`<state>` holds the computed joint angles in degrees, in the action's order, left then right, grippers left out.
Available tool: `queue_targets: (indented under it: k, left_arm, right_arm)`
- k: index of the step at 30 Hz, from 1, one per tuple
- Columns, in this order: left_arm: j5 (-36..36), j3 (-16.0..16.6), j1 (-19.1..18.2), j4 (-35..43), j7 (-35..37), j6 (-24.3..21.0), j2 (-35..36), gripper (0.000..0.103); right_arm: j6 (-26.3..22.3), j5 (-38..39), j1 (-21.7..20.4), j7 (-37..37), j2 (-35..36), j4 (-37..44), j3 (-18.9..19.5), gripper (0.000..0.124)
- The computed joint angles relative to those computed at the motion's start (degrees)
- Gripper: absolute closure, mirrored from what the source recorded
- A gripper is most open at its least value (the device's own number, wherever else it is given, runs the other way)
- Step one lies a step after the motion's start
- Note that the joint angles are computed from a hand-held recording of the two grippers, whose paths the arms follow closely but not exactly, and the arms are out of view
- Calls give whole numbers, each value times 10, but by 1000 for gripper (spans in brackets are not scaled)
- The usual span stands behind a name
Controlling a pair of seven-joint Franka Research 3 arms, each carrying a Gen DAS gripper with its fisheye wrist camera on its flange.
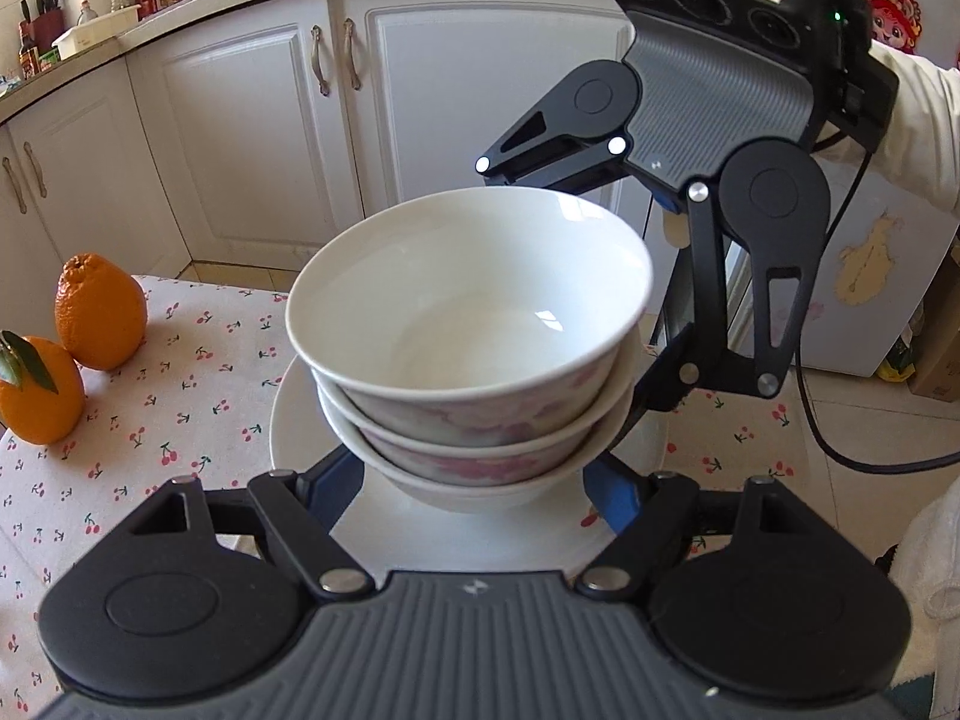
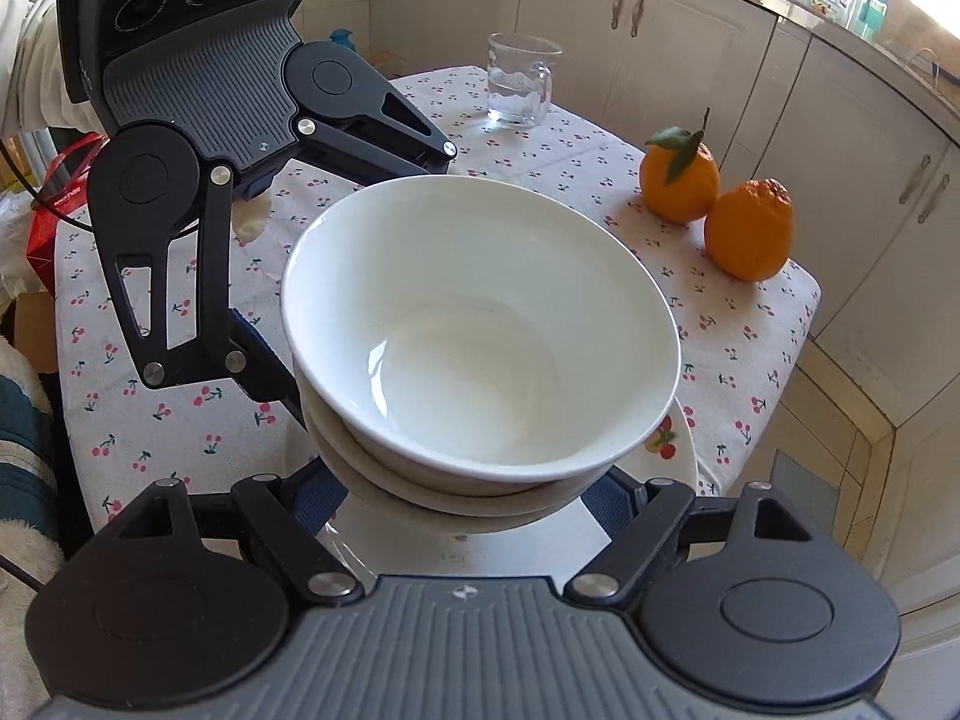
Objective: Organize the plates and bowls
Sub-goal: 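Lift the bowl stack with both grippers and lower it onto the plate stack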
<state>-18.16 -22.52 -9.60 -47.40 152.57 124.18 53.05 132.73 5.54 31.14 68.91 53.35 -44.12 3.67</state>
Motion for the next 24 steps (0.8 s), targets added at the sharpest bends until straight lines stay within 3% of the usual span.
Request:
queue_targets:
  k: [12,14,19,21,24]
  left_arm:
    - [16,10,-26,108,-30,-48,62,23]
    - [14,10,-24,98,-31,-44,56,23]
    - [6,6,-13,40,-19,-9,28,23]
    - [-1,0,-2,-12,-4,25,1,22]
    - [-14,-13,16,-96,22,90,-41,11]
  right_arm:
    - [9,3,-6,5,-2,-16,-1,37]
    - [9,3,-7,6,-2,-16,-1,37]
    - [15,-2,-4,11,-9,-27,-4,37]
    - [16,-6,-2,13,-10,-29,-6,37]
    - [18,-9,0,23,-11,-32,-8,34]
